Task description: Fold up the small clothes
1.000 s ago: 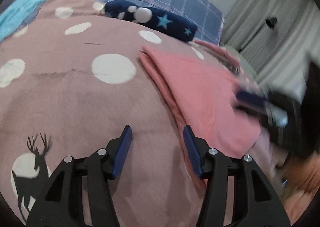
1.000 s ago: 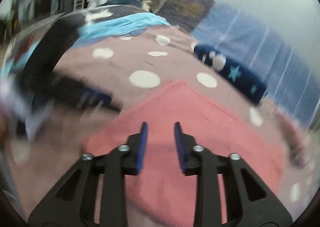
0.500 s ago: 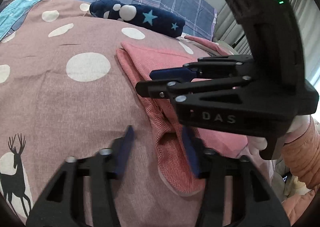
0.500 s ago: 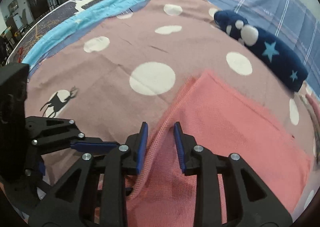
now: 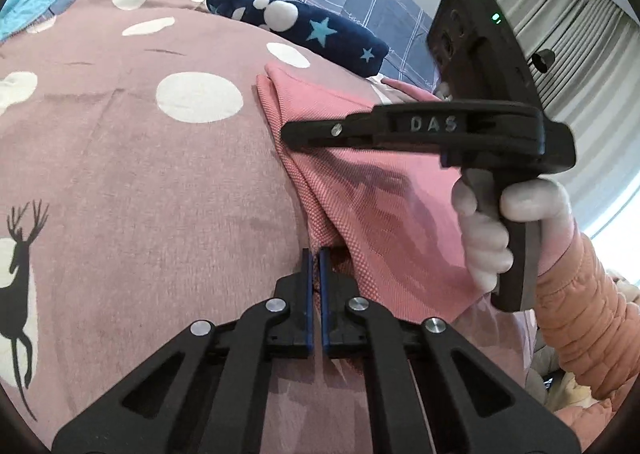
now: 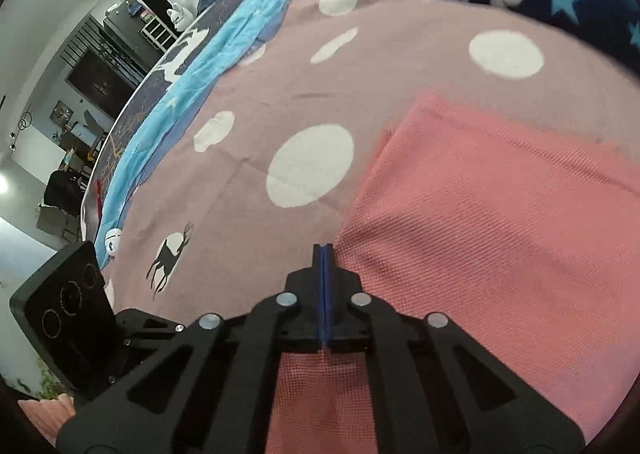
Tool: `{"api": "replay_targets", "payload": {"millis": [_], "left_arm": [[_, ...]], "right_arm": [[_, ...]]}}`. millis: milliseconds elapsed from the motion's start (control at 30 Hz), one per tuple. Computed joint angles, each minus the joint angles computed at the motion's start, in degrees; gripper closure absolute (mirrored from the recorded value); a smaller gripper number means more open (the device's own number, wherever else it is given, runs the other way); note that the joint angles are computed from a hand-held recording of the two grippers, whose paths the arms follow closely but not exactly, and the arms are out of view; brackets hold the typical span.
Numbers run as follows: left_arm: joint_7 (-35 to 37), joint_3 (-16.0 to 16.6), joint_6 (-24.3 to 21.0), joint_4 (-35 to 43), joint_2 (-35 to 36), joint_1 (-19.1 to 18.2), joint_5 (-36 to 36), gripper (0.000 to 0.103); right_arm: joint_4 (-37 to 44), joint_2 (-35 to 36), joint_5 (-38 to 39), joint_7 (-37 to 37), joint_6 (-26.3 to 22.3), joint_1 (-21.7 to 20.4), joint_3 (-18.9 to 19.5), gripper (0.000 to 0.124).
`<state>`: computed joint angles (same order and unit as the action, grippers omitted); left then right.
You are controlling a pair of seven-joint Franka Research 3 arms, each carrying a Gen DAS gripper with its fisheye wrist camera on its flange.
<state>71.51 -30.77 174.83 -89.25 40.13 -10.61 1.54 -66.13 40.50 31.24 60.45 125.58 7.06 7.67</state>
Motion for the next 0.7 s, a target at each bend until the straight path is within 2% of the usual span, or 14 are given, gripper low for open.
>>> {"api": "replay_targets", "payload": {"millis": [67, 133, 233, 267, 300, 367, 400, 433, 533, 567, 633, 700], "left_arm": [[0.1, -0.3, 0.3, -0.8, -0.4, 0.4, -0.1, 0.101], [0.6, -2.2, 1.0, -1.5, 0.0, 2.0, -0.6, 0.101], [1.6, -5.9, 2.3, -2.1, 1.3, 5.0, -1.4, 0.099], [1.6, -6.6, 2.7, -2.5, 1.4, 5.7, -1.5, 0.098], [1.3, -7.1, 3.2, -3.1, 1.3, 6.2, -1.6, 0.098], [0.4, -6.8, 3.7, -4.0, 0.7, 6.1, -1.1, 0.099], [0.1, -6.7, 3.9, -4.8, 0.1, 6.1, -0.8, 0.098], [-0.2, -6.7, 4.0, -5.3, -0.3, 6.2, -0.5, 0.098], [0.6, -9.6, 5.3, -8.4, -1.1, 8.8, 0.9, 0.093], [0.8, -10.4, 5.5, -9.2, -1.3, 9.6, 1.4, 0.093], [0.5, -11.8, 6.0, -10.9, -1.9, 11.2, 2.0, 0.093], [-0.9, -11.6, 6.6, -12.0, -2.8, 11.6, 2.3, 0.092]], "right_arm": [[-3.2, -2.4, -0.2, -2.4, 3.6, 0.3, 0.0, 0.118], [-3.2, -2.8, -0.9, -3.6, 4.5, 0.7, -0.2, 0.118], [1.7, 0.5, -3.7, -0.4, 1.8, 2.2, -1.5, 0.116], [3.8, 2.7, -6.7, 1.0, 0.4, 2.2, -0.7, 0.115], [4.0, 3.1, -5.9, -0.1, 0.3, 2.3, -0.9, 0.115], [0.5, 1.1, -4.0, -0.9, 3.0, 2.0, -0.7, 0.115], [-2.2, -0.6, -3.9, -0.8, 5.0, 0.7, 1.0, 0.115], [-7.0, -4.0, -0.7, -3.1, 7.3, 0.4, 0.7, 0.114], [-18.7, -12.3, 3.8, -10.4, 12.2, -1.4, 1.9, 0.111], [-23.2, -15.9, 6.1, -13.7, 11.7, -1.2, 0.8, 0.108], [-28.5, -19.6, 7.3, -16.2, 11.2, -2.2, 1.4, 0.106], [-33.3, -22.5, 7.2, -18.3, 9.2, -1.2, 0.3, 0.104]]}}
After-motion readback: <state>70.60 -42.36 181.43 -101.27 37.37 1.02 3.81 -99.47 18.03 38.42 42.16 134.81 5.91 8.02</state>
